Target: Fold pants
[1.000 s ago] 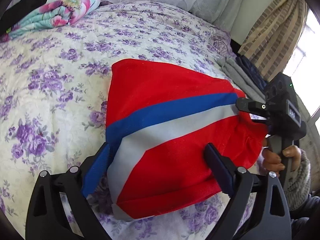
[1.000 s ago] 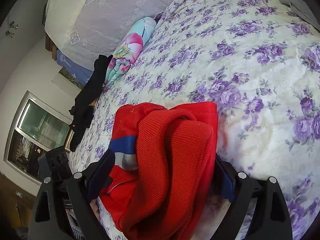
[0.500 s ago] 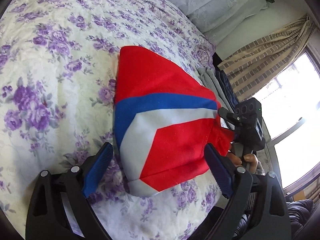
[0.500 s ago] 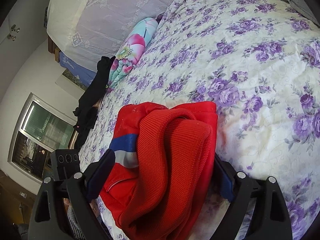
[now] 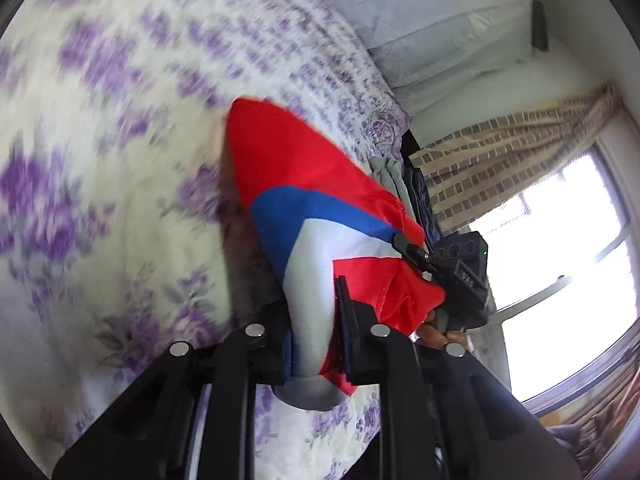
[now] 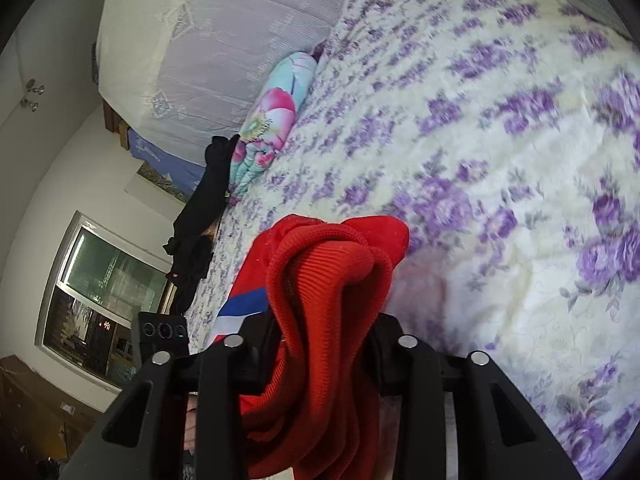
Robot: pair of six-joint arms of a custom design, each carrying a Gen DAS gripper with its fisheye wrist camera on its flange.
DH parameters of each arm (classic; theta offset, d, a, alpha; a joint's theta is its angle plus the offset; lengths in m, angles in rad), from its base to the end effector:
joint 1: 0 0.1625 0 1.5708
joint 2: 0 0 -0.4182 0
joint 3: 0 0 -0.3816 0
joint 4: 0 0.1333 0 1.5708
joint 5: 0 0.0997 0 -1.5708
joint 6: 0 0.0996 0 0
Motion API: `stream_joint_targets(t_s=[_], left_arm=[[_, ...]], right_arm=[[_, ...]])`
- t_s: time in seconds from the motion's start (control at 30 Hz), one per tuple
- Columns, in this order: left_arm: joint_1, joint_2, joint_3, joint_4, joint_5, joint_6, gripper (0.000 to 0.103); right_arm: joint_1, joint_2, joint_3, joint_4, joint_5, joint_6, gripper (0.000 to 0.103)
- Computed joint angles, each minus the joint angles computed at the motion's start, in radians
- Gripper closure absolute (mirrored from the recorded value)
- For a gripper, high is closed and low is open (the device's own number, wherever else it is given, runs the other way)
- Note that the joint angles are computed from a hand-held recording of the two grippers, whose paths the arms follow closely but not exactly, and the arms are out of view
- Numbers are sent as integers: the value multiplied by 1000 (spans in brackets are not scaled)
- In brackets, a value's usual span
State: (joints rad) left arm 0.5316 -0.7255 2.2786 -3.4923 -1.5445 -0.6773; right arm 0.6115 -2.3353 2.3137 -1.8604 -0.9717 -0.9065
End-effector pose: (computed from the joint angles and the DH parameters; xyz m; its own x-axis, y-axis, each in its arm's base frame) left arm -0.3177 -0.3445 0.0015 -0.9052 0.3714 0.2066 0.3040 0.9055 -0.2960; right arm -0.0649 -0.2769 0.4248 -0.9932 -0.0745 -0.0899 -0.0041 0.7913 -0.6114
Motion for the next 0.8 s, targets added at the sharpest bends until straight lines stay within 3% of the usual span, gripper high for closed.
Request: stream_joint_targets(t_s=[0.17,0.27,0.53,0.67,0.8], left_arm=[[-26,-64,-68,139,58,77,87],[-23,-84,-132,215,95,129,87],[53,-26,-458,445,173,315,87],[111,75,-657,538,196,385,87],[173,191,-850,649,200,429,87]], right_arm=[[135,39,-41,-108,-32,100,70],[255,109,-82,-222,-77,188,71],[557,479,-356,-472,-221,413,71],[614,682,-526,-537,-272,453,71],[614,835,-666,-545,-311,465,71]])
